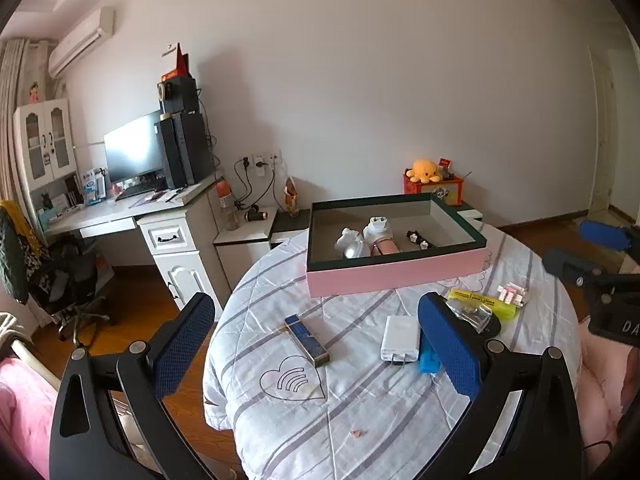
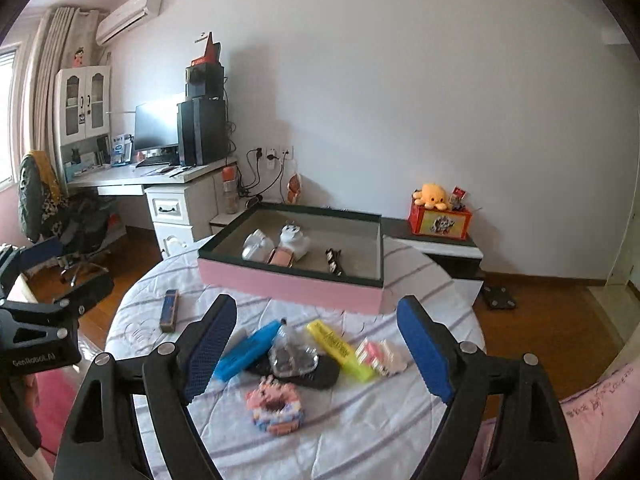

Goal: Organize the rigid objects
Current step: 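Withdraw both grippers from the box back over the bed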

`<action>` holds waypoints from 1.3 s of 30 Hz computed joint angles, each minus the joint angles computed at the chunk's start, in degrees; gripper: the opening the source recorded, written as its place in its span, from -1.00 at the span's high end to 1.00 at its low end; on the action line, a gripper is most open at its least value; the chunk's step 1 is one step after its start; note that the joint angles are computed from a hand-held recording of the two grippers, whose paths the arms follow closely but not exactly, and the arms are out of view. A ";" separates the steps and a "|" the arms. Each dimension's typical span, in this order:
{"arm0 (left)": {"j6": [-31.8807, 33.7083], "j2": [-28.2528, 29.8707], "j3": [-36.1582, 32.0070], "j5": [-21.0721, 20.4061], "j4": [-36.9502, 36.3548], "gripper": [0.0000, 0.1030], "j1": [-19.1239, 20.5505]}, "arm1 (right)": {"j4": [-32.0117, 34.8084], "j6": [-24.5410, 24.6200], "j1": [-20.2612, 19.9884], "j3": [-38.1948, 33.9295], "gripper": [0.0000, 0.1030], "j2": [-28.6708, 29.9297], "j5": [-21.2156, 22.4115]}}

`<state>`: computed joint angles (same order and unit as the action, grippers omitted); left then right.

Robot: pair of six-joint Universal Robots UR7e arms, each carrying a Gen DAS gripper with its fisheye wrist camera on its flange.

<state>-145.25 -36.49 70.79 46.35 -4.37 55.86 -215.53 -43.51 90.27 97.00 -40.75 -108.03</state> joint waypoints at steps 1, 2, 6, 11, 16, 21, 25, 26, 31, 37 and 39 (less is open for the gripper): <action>-0.10 -0.35 0.47 0.30 -0.08 -0.99 -0.01 | -0.07 0.25 -0.05 0.65 -0.63 -0.28 0.15; -0.35 -0.57 0.68 0.61 0.10 -0.99 0.02 | -0.05 0.37 0.01 0.89 -0.63 -0.38 0.02; -1.64 -1.05 1.29 1.34 0.79 -0.99 0.20 | -0.60 -0.38 0.31 1.13 -0.63 -0.26 -0.84; -3.40 -1.55 1.79 2.62 1.84 -0.99 0.54 | -1.27 -0.27 0.20 2.54 -0.63 -0.72 -1.19; -3.42 -1.27 1.49 1.50 1.88 -0.99 0.75 | -0.72 0.21 -0.50 2.96 -0.63 -0.81 -1.55; -4.93 0.47 -0.79 0.68 5.00 -0.99 1.60 | 1.24 1.40 -1.63 2.79 -0.63 -0.71 -2.77; -6.64 2.88 -3.74 0.53 9.18 -0.99 2.66 | 3.31 2.76 -3.06 2.43 -0.63 -0.27 -4.06; -7.14 3.61 -4.65 0.44 10.54 -0.99 2.91 | 3.91 3.14 -3.35 2.26 -0.63 -0.12 -4.56; -9.94 6.19 -8.24 0.75 15.53 -0.99 4.11 | 8.50 6.43 -5.00 2.72 -0.63 -0.31 -4.33; -11.71 8.58 -11.78 -0.76 19.22 -0.99 4.77 | 15.40 8.35 -5.70 0.47 -0.63 2.12 -1.95; -11.78 8.84 -12.21 -0.53 20.08 -0.99 4.90 | 16.70 8.57 -5.85 -1.00 -0.63 3.27 -1.98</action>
